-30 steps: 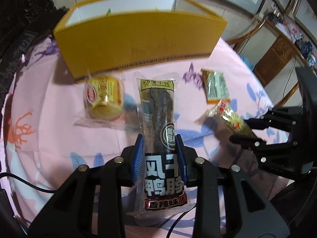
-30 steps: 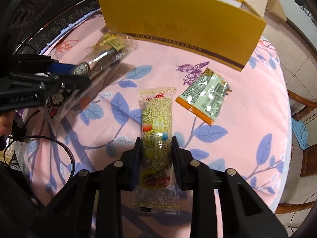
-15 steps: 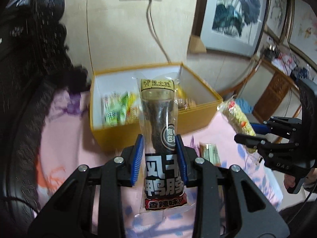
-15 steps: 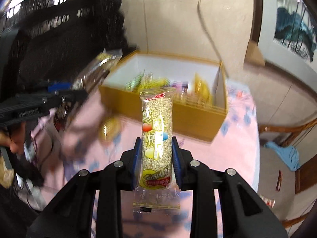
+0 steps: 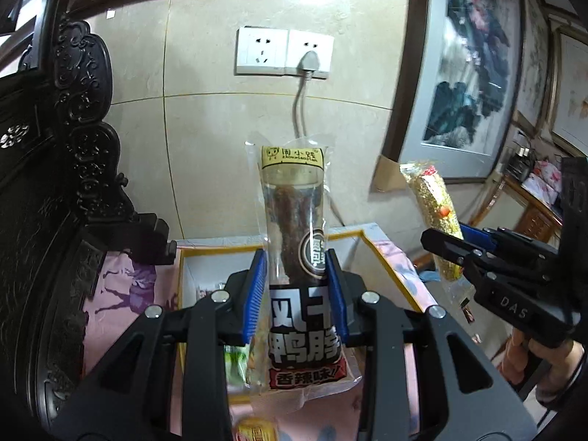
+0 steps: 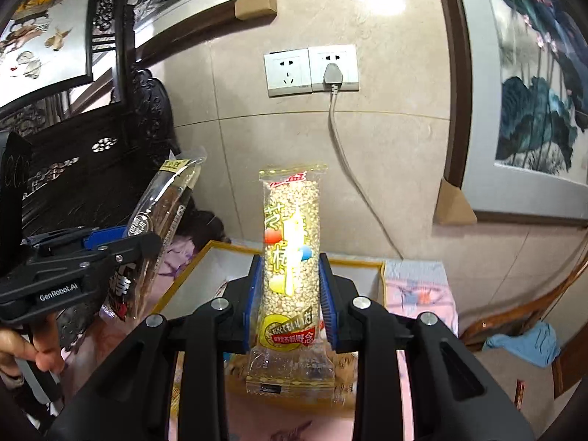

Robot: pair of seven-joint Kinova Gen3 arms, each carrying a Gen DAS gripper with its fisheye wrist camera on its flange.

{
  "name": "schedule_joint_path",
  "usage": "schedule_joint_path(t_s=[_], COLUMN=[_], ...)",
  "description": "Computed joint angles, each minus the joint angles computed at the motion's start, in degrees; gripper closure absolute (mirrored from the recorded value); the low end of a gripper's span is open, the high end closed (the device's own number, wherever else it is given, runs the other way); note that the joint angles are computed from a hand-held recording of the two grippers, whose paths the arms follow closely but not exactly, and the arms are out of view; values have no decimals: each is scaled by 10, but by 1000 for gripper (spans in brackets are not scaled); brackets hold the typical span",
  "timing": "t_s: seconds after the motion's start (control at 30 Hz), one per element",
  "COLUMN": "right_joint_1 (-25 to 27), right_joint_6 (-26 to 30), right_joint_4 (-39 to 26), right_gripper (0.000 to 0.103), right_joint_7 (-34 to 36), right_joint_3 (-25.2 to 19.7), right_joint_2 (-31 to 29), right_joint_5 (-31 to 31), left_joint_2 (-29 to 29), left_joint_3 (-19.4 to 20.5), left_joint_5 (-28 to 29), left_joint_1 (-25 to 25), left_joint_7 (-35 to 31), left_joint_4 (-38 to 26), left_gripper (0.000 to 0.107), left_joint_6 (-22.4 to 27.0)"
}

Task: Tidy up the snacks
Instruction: 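Carry both items over the yellow box and open both grippers to drop them, then move both tools back toward the last two snacks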

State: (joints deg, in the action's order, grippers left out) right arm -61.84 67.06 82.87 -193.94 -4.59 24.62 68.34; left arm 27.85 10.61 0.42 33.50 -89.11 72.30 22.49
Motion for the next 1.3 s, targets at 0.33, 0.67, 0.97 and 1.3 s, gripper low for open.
schedule_joint_path(t_s=[0.33, 0.67, 0.97, 1.3], right_joint_1=[-18, -48, -69, -27], right_joint_6=[-2, 32, 21, -34], right_joint_4=[-18, 84, 87, 12], right_gripper=[27, 10, 10, 10], right_joint_7=[18, -192, -289, -195], right_joint_3=[26, -34, -44, -9], right_joint_2=[25, 4, 45, 127], right_joint_5=[-30, -104, -217, -314], left_joint_2=[38, -70, -115, -135], left_joint_3=[-101, -72, -46, -26], left_joint_5=[-93, -103, -117, -123], left_joint_1=[80, 43, 31, 20], left_joint_7=[183, 212, 250, 250], left_joint_4=[-55, 174, 284, 316], left_gripper=[12, 11, 11, 11], left_joint_6=[65, -9, 0, 10])
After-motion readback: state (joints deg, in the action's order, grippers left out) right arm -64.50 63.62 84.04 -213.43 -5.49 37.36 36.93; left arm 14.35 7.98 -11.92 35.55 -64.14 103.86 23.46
